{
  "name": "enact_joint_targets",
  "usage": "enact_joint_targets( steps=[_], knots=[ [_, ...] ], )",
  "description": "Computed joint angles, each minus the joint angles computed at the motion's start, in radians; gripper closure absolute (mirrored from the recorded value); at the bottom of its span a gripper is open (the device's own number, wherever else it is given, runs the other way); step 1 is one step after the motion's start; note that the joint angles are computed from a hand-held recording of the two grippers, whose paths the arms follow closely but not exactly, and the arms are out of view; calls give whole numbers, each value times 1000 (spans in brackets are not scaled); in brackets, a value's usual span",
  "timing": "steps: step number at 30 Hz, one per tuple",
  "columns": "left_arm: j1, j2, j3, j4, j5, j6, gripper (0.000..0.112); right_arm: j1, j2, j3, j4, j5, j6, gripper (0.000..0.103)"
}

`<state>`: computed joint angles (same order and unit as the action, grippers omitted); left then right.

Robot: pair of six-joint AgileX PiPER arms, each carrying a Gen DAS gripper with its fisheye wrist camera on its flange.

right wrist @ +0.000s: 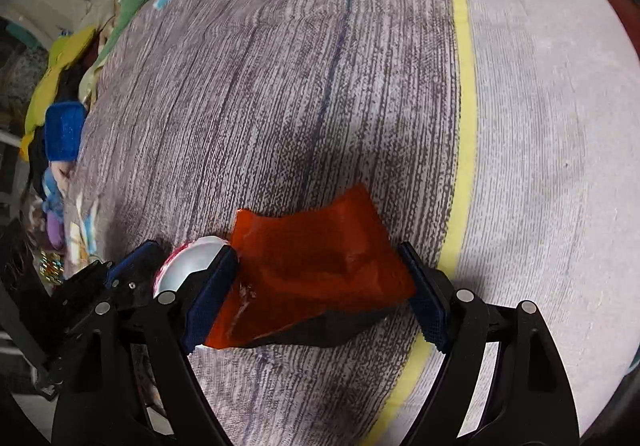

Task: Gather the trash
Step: 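Grasp the orange wrapper with right tool while left tool grasps the white lid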

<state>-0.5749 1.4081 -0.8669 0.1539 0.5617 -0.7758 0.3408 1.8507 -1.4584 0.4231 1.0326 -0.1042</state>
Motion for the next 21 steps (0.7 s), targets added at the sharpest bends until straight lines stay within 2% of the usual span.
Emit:
enact_joint_targets(
  steps=[1, 2, 3, 4, 5, 6, 7, 9, 11, 14, 15, 16, 17, 21],
  knots=[
    [21, -11, 6, -54, -9, 52, 102, -4, -4, 3, 18, 4, -19, 57],
    [42, -19, 9, -103, -13, 97, 101, -7, -9, 2, 26, 14, -30, 58],
    [52, -27, 6, -116, -11, 109, 98, -7, -18, 6, 24, 13, -37, 64],
    [56, -34, 4, -121, -10, 113, 97, -7, -28, 8, 21, 14, -45, 77],
    [62, -40, -1, -144, -10, 135, 94, -12, -41, 12, 25, 18, -50, 78],
    [66, -43, -4, -174, -11, 164, 85, -16, -47, 13, 27, 15, -50, 78],
    [65, -39, -15, -216, -10, 207, 71, -23, -60, 20, 26, 10, -51, 78],
    [22, -14, -48, -190, 1, 189, 59, -41, -84, 32, 19, 1, -46, 78],
    [-16, 22, -77, -156, 19, 169, 59, -72, -105, 44, 25, 7, -57, 78],
    [-79, 96, -125, -65, 57, 72, 60, -109, -137, 67, 25, 8, -63, 78],
    [-99, 110, -136, -19, 69, 26, 73, -122, -150, 79, 23, 6, -65, 78],
    [-119, 129, -150, 8, 84, -4, 94, -137, -163, 93, 24, 3, -70, 78],
    [-129, 145, -166, 11, 98, -15, 102, -157, -176, 107, 28, 3, -78, 78],
    [-186, 179, -233, 107, 151, -133, 103, -258, -222, 157, 57, 10, -134, 78]
  ],
)
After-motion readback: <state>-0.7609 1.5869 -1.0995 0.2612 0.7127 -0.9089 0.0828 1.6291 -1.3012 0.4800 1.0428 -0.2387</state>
